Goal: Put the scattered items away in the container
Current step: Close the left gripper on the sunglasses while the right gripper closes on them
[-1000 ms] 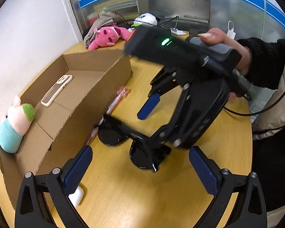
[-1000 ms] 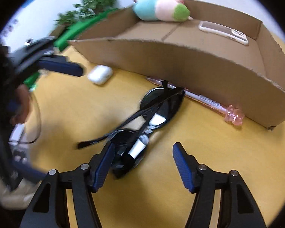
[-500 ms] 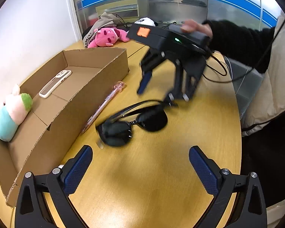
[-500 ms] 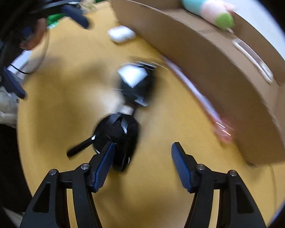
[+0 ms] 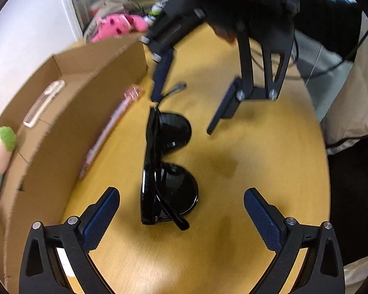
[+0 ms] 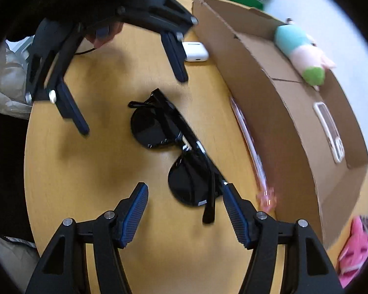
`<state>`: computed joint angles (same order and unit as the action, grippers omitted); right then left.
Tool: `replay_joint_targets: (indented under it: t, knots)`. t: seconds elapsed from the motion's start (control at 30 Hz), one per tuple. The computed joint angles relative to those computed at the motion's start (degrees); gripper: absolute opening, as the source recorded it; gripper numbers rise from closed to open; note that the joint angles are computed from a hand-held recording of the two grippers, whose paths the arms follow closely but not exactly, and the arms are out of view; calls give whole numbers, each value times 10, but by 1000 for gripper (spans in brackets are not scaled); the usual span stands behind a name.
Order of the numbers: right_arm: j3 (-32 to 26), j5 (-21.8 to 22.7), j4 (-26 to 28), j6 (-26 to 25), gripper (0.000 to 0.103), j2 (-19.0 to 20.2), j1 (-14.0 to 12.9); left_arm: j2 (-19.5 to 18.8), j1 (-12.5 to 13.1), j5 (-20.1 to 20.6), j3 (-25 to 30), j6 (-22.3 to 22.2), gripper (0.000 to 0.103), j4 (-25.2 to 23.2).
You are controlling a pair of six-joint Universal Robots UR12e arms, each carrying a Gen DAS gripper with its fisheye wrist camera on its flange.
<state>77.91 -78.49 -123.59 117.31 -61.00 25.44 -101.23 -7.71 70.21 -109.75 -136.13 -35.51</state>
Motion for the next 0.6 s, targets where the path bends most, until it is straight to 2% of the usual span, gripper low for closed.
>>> replay_joint_targets:
  t: [0.07, 0.1, 0.2, 0.33, 0.4, 0.47, 0.53, 0.6]
  knots:
    - [-23, 14, 36, -51, 63, 10, 1, -7, -4, 16, 5, 11, 90, -13]
    - [-34, 11, 58, -83, 63, 14, 2, -8, -3, 11, 7, 14, 88, -22]
    - [-68, -22, 106, -147, 64, 34, 10, -11, 3, -6, 16, 20, 87, -48]
    - [-118, -51, 159, -164, 66, 69, 14, -12, 9, -18, 22, 34, 81, -63]
    - [-144, -43, 202, -164, 68, 82, 12, -11, 12, -21, 25, 42, 68, -69]
    - [-147, -39, 217, -178, 70, 83, 12, -13, 15, -22, 29, 47, 59, -75]
    - [-140, -39, 214, -193, 67, 78, 12, -13, 16, -24, 32, 60, 59, -84]
    - [-140, -32, 212, -188, 56, 77, 10, -12, 15, -25, 33, 70, 59, -88]
